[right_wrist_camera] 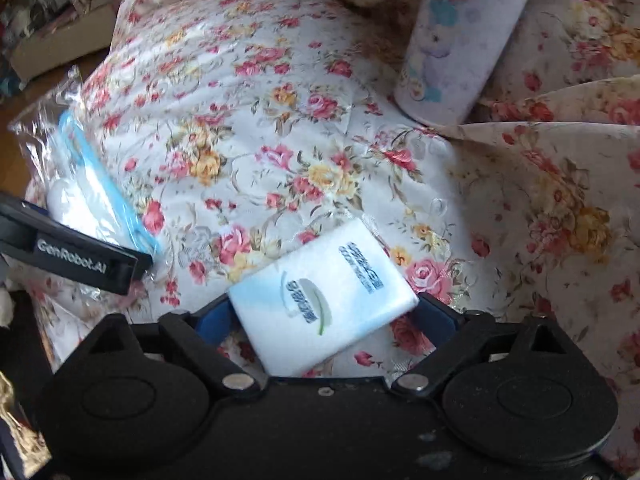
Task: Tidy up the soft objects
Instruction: 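Lift the plastic bag with the left gripper while the right gripper holds the tissue pack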
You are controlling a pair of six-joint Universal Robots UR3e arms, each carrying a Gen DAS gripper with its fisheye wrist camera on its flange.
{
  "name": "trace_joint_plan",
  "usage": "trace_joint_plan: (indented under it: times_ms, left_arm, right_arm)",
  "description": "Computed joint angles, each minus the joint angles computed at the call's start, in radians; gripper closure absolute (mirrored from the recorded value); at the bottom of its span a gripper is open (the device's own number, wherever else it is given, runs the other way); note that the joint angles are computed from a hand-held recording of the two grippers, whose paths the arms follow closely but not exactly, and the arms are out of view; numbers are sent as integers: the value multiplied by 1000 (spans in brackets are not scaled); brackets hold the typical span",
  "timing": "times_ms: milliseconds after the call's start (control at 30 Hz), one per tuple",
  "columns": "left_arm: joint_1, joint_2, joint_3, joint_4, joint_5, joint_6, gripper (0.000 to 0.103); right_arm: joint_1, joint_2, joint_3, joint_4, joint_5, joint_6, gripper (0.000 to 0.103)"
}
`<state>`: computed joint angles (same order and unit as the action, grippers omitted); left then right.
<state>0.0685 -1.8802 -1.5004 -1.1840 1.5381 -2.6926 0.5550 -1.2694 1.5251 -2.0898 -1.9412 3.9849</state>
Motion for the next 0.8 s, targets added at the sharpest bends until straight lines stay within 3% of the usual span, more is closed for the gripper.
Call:
trace_joint_plan:
  times_ms: [133,333,600,800]
  left_arm:
    - [12,16,-22,11,-5,12,3]
    - [13,32,-34,13,-10,9,3]
    - [15,48,13,-42,-44,10,4]
    - [-6,-7,122,-107,-40,-52,4]
  right_arm:
    - [12,3,-13,0,-6,8,16]
    - [-19,-83,86,-112,42,57,16]
    - [-15,-99,99,-88,13,97,16]
    - [-10,-106,104,-95,3,110,16]
